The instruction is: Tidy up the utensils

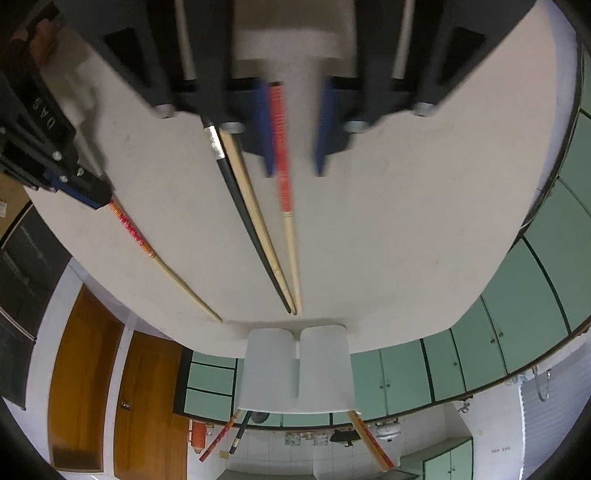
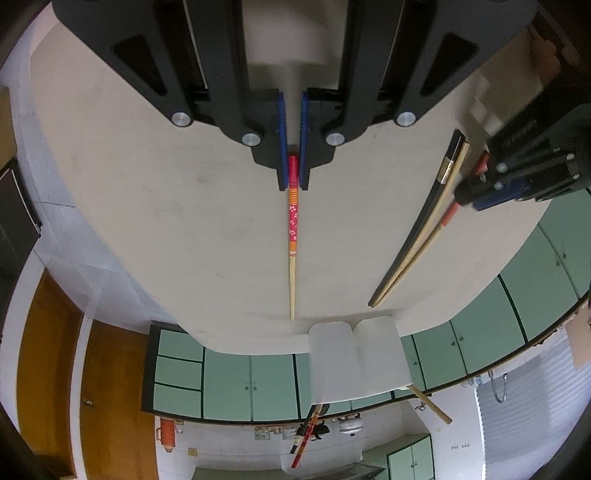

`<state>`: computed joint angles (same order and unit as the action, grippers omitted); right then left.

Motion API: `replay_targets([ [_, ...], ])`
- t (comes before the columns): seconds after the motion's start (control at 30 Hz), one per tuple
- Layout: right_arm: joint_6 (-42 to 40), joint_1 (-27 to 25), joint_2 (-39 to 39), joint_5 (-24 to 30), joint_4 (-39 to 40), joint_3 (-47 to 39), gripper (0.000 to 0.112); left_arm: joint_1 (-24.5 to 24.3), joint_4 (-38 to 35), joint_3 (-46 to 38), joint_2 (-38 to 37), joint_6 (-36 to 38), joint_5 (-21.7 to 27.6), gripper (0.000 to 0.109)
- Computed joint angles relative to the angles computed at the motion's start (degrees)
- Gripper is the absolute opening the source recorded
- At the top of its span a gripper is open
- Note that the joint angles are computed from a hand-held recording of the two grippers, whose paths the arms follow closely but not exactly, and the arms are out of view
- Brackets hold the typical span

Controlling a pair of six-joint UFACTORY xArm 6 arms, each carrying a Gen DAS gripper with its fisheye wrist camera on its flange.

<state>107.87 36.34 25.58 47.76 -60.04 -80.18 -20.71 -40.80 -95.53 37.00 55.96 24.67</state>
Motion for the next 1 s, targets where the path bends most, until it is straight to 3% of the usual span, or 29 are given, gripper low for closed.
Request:
replay_targets([
  [0.23, -4.0, 0.2, 1.9, 1.1, 1.9, -2.8, 0.005, 1.7, 2.3, -3.3, 1.9, -5.2, 0.7, 0.006],
  [0.37, -6.7, -0.4, 3.3, 2.0, 3.3, -4.9, 0.005, 3.6, 5.4, -11.2, 6.5, -10.8, 6.5, 0.006],
  [0.43, -7.0, -0.7, 3.3, 1.7, 3.0, -5.0, 0.007, 3.9, 5.1, -12.6, 7.1, -10.9, 7.0, 0.006],
  [0.53, -3.6, -0.5, 2.0, 0.8, -0.5, -3.0, 0.01, 4.0, 2.1, -10.8, 5.6, -8.2, 5.1, 0.015],
  [0.6, 0.3, -0.1, 0.4, 0.2, -3.9, -1.0, 0.01, 4.2, -3.5, -7.5, 3.1, -2.9, 3.3, 0.032],
  [0.77, 7.1, 1.8, -2.3, 2.9, -10.4, 1.6, 0.011, 4.5, -18.0, 0.6, -3.0, 12.3, -1.4, 0.042],
  [0.8, 7.6, 2.1, -2.5, 3.6, -10.8, 1.8, 0.017, 4.8, -19.7, 1.9, -4.0, 14.1, -1.3, 0.043],
  [0.9, 8.8, 2.8, -2.6, 5.0, -10.6, 2.2, 0.028, 4.8, -21.4, 4.0, -5.2, 16.1, -1.8, 0.044],
  [1.0, 8.4, 2.6, -2.0, 4.1, -9.2, 2.2, 0.028, 4.2, -21.0, 5.5, -5.5, 16.2, -2.7, 0.044],
])
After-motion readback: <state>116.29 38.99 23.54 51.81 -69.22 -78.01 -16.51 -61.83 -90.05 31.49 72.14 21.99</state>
